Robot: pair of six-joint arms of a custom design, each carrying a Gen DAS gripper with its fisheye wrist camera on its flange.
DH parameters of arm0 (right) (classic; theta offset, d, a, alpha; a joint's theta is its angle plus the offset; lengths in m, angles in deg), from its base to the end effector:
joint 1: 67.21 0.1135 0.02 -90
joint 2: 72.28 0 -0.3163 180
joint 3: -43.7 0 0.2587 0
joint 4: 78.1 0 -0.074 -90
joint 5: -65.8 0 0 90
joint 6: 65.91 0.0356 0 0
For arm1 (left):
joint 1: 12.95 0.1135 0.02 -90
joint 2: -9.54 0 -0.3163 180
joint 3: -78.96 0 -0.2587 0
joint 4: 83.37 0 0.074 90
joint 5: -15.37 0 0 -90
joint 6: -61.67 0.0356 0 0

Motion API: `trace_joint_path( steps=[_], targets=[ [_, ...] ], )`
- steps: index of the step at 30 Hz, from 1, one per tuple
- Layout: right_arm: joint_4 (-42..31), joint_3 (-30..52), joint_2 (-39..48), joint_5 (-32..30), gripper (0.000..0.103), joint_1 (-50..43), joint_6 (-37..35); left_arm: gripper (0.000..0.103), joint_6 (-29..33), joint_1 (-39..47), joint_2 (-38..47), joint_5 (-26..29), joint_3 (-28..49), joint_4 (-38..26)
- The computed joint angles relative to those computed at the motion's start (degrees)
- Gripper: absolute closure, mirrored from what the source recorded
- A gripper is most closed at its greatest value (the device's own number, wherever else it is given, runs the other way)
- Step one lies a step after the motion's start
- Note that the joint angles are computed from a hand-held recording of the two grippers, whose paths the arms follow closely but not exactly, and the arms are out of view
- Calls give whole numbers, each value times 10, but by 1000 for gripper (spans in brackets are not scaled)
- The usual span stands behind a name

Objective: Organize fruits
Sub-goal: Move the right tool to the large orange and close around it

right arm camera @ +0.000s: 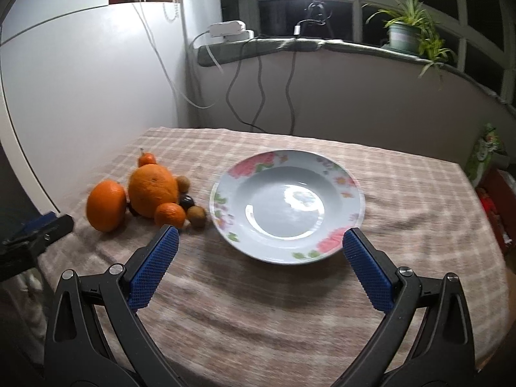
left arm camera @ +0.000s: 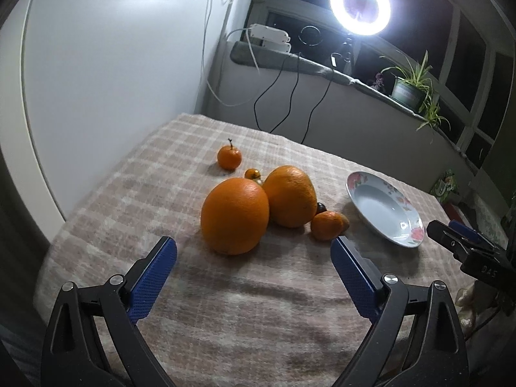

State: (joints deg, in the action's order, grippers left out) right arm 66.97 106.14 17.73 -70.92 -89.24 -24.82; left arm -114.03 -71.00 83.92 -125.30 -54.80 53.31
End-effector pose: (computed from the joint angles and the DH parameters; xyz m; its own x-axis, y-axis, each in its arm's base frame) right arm 0.2830 -0.0866 0.2228 -0.4994 -0.3553 -0.7902 -0.6555 0.7513 0.0764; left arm 0.1258 -0.1497 0.2046 -0.4441 -0.4822 -0.7551 -0.4697 0.8430 -0.2621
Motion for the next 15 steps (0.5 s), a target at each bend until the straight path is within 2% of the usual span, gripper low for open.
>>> trace_joint_path(
  steps=[10, 15],
  targets=[
    [-108, 21, 9, -24, 0, 67, -23, 11, 78, 50, -67, 49, -79, 128],
    [-207, 53, 38, -39, 0, 114, -32, 11, 128, 88, -98, 91, -118, 197]
  ],
)
